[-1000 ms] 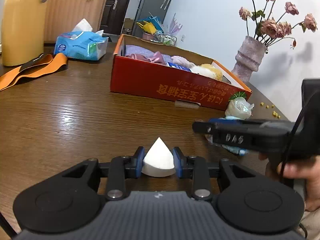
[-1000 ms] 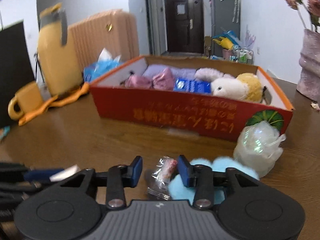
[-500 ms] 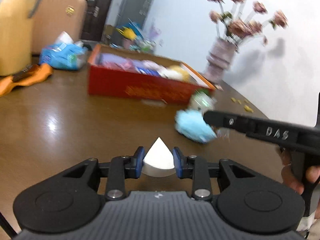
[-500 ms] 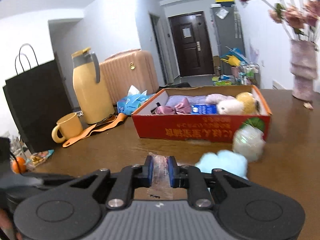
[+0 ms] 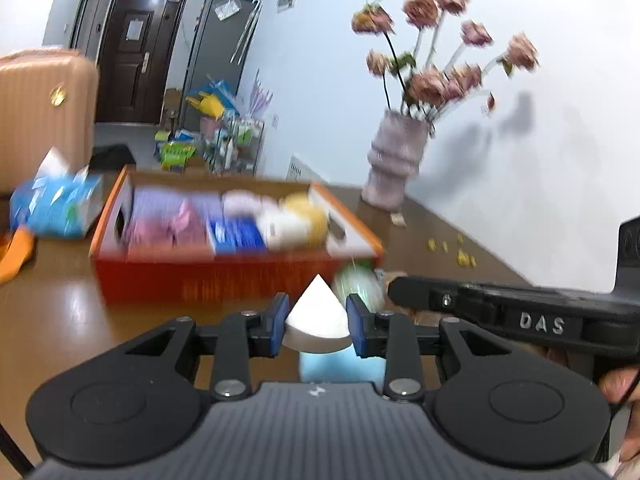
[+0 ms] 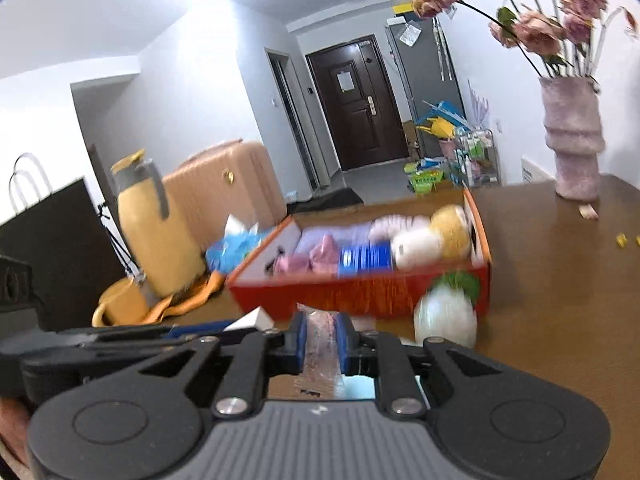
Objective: Organize soft objects
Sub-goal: 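Carry the wedge and packet into the box and release both tools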
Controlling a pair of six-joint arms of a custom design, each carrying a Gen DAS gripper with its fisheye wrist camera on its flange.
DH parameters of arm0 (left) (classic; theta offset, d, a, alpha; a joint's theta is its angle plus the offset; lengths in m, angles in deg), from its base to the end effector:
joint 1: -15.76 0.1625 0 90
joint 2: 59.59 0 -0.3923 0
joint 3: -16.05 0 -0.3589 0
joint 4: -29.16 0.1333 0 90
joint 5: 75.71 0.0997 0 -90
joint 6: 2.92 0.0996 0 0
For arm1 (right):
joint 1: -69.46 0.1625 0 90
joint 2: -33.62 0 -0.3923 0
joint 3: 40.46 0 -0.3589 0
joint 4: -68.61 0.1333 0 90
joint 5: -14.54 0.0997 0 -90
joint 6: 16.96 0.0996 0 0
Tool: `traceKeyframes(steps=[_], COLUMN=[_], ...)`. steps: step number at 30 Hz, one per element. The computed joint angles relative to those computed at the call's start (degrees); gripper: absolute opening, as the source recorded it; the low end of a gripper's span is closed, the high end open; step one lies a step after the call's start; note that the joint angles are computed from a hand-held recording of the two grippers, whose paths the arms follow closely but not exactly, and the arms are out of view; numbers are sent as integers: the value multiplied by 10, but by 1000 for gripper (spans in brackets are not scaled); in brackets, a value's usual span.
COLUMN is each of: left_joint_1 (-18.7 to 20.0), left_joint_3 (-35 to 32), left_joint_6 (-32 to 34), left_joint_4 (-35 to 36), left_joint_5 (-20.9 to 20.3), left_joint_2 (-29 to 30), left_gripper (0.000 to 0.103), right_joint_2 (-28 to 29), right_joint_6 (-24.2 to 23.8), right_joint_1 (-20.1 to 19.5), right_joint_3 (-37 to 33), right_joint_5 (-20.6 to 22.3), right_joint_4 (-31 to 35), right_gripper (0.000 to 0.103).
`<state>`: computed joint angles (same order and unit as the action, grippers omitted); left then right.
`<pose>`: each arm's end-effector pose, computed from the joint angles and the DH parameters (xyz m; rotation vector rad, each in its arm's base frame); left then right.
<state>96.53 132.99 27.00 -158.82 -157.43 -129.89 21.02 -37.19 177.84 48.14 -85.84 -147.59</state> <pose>0.0627 -0.5349 0.2872 0.7843 2.4751 -1.1931 0.3014 -0.5413 -0.0863 0.7794 -2.5705 1.2530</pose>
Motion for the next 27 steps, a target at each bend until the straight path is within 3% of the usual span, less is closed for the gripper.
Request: traceKeyframes(steps=[3, 7, 10, 14, 16, 18, 23, 27], left_joint_1=[6, 20, 23, 37, 43, 43, 38, 26], left_joint_3=[-124, -280, -343, -377, -377, -362, -333, -305], left_joint_6=[-28, -78, -65, -62, -55, -37, -29, -41], left_joint_4=[74, 207, 218, 245, 259, 238, 207, 189], left_joint_5=[12, 30, 59, 67, 60, 61, 69, 80], left_joint_2=[67, 150, 199, 220, 216, 209, 187, 155], left_gripper=[32, 32, 33, 50, 60, 63, 73, 73], right_joint_2=[17, 79, 142, 212, 224, 235, 230, 175], right_joint_6=[29, 90, 119, 124, 126, 127, 117, 105], right_joint_1=[-21, -40, -47, -52, -58, -61, -54, -41], right_joint_3=[-103, -288, -429, -560, -583, -601, -585, -486], right_joint_5=[43, 38, 19, -4, 8, 16, 12, 0], right_joint_4=[93, 253, 353, 426, 450, 470, 448, 378], right_gripper=[15, 15, 17, 18, 29, 38, 40, 41])
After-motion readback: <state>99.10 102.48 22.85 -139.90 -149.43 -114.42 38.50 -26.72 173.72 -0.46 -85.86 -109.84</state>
